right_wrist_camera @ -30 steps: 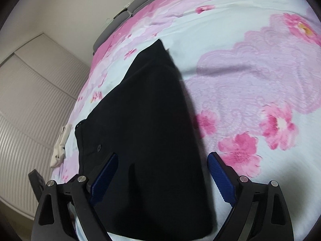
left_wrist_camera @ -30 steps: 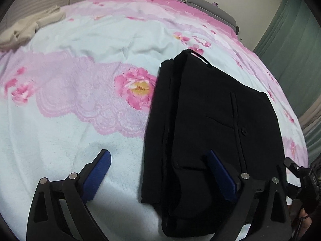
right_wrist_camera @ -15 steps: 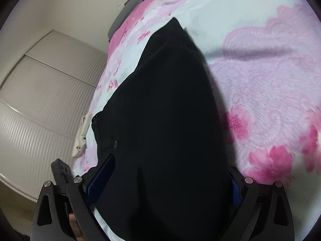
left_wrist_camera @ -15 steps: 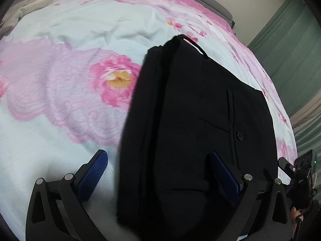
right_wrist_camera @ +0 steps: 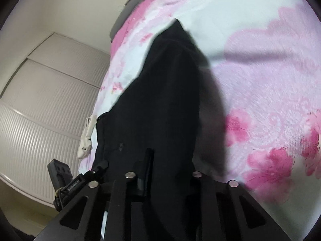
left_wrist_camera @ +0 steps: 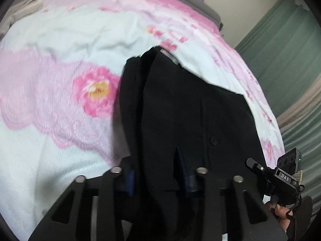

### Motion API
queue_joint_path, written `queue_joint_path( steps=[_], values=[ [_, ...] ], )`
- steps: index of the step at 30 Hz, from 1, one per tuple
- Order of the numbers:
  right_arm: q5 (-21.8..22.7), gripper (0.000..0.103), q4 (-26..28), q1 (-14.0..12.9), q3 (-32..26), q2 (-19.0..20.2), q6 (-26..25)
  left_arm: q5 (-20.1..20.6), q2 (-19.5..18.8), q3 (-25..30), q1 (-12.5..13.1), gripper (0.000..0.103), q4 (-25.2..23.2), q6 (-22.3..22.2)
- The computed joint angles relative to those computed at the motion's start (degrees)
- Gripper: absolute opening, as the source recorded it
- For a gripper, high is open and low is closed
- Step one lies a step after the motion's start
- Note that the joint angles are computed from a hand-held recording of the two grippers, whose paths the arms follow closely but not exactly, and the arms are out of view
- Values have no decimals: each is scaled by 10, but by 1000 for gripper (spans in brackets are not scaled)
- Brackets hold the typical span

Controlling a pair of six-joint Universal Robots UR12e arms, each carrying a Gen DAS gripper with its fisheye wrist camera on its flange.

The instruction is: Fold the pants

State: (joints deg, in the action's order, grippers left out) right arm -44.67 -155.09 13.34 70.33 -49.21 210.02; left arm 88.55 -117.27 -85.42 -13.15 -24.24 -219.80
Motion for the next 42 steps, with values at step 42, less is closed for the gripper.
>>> queue_joint_path(
  steps=[42],
  values=[
    [-24, 18, 133, 136, -383, 120, -111, 19, 198, -148, 131, 26, 71, 83]
  ],
)
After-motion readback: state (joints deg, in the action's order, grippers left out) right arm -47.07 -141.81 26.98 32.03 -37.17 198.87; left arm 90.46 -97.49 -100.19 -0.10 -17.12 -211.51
